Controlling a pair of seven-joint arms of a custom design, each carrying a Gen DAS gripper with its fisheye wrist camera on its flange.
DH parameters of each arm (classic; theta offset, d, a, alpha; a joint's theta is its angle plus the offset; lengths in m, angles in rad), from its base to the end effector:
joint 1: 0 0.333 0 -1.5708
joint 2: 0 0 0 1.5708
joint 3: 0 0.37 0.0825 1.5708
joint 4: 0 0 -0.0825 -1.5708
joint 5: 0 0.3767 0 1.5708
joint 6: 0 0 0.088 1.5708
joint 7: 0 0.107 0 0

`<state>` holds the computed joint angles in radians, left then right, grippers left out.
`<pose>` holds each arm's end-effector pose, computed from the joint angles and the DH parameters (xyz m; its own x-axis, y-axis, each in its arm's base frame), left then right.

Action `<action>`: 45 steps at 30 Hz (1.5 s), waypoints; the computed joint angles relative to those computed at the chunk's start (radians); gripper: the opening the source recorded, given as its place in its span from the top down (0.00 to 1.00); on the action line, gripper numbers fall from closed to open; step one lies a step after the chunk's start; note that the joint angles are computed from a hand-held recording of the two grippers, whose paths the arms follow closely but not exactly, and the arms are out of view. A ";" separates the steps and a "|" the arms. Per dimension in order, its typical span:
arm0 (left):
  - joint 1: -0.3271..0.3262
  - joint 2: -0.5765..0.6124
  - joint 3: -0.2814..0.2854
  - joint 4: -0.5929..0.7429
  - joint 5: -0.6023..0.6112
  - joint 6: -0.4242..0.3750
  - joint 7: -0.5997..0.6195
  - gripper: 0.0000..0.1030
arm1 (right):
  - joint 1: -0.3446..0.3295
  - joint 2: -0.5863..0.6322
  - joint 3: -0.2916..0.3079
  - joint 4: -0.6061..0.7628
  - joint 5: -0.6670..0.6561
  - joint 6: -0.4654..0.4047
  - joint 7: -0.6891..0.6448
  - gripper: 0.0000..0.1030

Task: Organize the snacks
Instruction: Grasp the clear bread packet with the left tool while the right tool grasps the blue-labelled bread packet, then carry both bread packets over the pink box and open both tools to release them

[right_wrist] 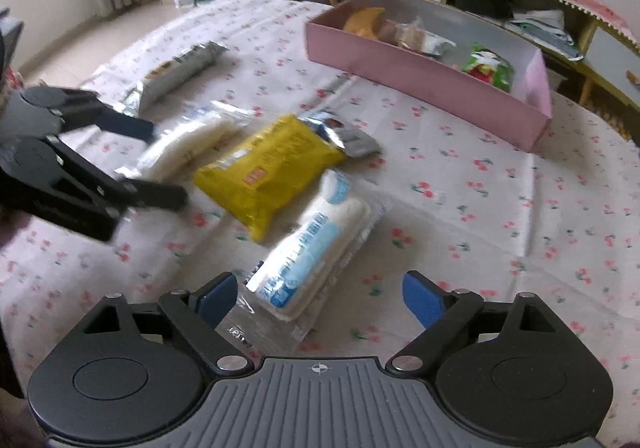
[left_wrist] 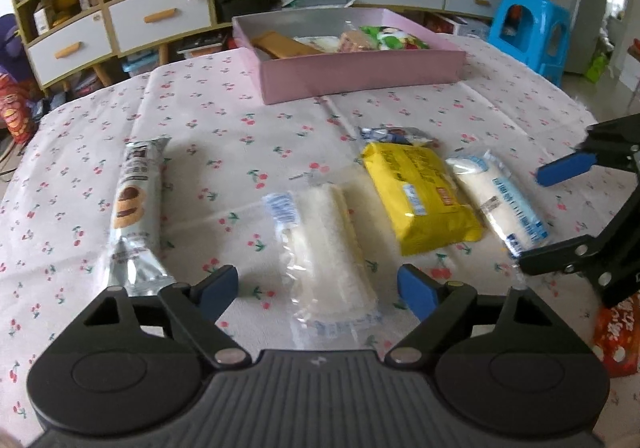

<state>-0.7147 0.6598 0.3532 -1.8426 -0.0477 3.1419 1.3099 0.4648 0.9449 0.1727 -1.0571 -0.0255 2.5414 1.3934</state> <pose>0.6563 -0.2922 0.3116 -0.1897 -0.9817 -0.0177 -0.7500 0.1565 -0.6427 0.7234 0.4562 0.3597 0.6655 -0.7460 -0.0231 -0.6410 -0.5554 -0.5297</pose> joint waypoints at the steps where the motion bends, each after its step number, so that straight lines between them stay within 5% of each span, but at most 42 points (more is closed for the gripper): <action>1: -0.016 0.003 0.022 0.001 -0.004 -0.007 -0.013 0.19 | 0.004 0.003 -0.013 0.008 -0.007 -0.009 0.010 0.11; 4: -0.040 0.005 0.061 0.006 -0.007 -0.036 -0.066 0.21 | 0.006 -0.002 -0.046 0.006 -0.025 0.001 0.055 0.11; 15: 0.009 -0.006 0.011 0.020 0.069 -0.049 -0.126 0.40 | -0.011 0.014 -0.013 0.038 -0.022 -0.013 0.061 0.11; 24: 0.027 -0.009 -0.009 0.029 0.099 -0.062 -0.143 0.46 | 0.028 0.048 -0.061 0.086 -0.052 -0.026 0.103 0.14; 36: 0.044 -0.015 -0.021 0.037 0.124 -0.078 -0.198 0.63 | 0.014 0.077 -0.048 0.142 -0.032 -0.047 0.129 0.39; 40: 0.057 -0.018 -0.036 0.043 0.131 -0.085 -0.211 0.67 | 0.008 0.086 -0.032 0.164 -0.011 -0.061 0.118 0.59; 45: 0.092 -0.025 -0.076 0.046 0.130 -0.090 -0.220 0.69 | 0.009 0.108 -0.034 0.221 0.018 -0.109 0.142 0.63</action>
